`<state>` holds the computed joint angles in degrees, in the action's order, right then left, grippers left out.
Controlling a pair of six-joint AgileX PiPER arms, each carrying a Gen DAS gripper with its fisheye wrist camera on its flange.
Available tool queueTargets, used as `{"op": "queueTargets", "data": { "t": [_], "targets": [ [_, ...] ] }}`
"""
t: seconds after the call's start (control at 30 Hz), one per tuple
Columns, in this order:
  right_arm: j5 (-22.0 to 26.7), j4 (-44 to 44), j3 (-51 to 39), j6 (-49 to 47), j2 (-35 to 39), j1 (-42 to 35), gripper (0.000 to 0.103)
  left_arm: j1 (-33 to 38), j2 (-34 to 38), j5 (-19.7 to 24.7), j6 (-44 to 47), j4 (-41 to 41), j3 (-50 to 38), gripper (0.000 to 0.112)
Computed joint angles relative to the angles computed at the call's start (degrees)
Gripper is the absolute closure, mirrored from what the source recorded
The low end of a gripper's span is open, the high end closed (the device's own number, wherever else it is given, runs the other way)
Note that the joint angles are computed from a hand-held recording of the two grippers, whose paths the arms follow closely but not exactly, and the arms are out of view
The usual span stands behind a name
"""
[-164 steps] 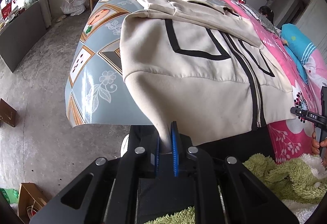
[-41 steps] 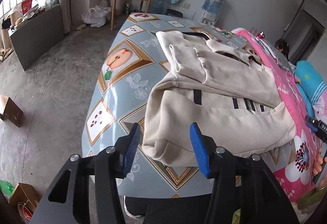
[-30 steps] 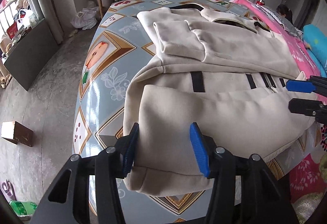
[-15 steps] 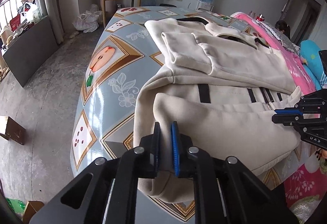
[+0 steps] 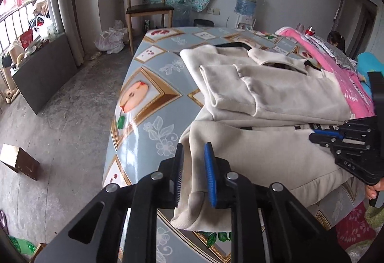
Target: Fold large clothes
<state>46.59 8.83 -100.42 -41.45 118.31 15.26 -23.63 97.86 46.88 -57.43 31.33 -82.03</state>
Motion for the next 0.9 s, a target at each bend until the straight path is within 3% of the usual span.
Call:
{"op": "queueTargets", "data": {
  "t": [0.07,0.17,0.23,0.33,0.43,0.53,0.6,0.9],
  "targets": [
    [0.1,0.5,-0.2,0.4,0.5,-0.2,0.099,-0.1,-1.5,-2.4,1.3,-0.7,0.7,0.095],
    [-0.1,0.9,0.0,1.5,0.3,-0.3,0.098,0.9,0.4,-5.5,13.1,-12.0,-2.4,0.095],
    [0.8,2.0,-0.5,1.9,0.5,-0.8,0.097,0.9,5.0,-3.1,19.9,-18.9,-7.2,0.094],
    [4.1,6.5,-2.5,2.9,0.2,-3.4,0.085,0.1,11.1,2.2,19.9,-19.1,-12.2,0.094],
    [6.4,13.2,-2.3,2.4,-2.7,-9.0,0.080,-0.1,11.0,1.9,18.9,-18.4,-11.6,0.094],
    [6.5,15.7,-0.9,3.0,-6.1,-15.0,0.067,-0.2,11.0,2.1,18.7,-17.7,-11.6,0.094],
    [8.0,14.1,-2.2,4.5,-5.9,-17.7,0.054,-0.3,11.1,2.4,18.5,-17.3,-11.7,0.095],
    [5.5,-2.2,-7.0,17.2,1.6,-15.5,0.052,-0.7,11.3,2.8,17.0,-16.0,-12.0,0.095]
  ]
}}
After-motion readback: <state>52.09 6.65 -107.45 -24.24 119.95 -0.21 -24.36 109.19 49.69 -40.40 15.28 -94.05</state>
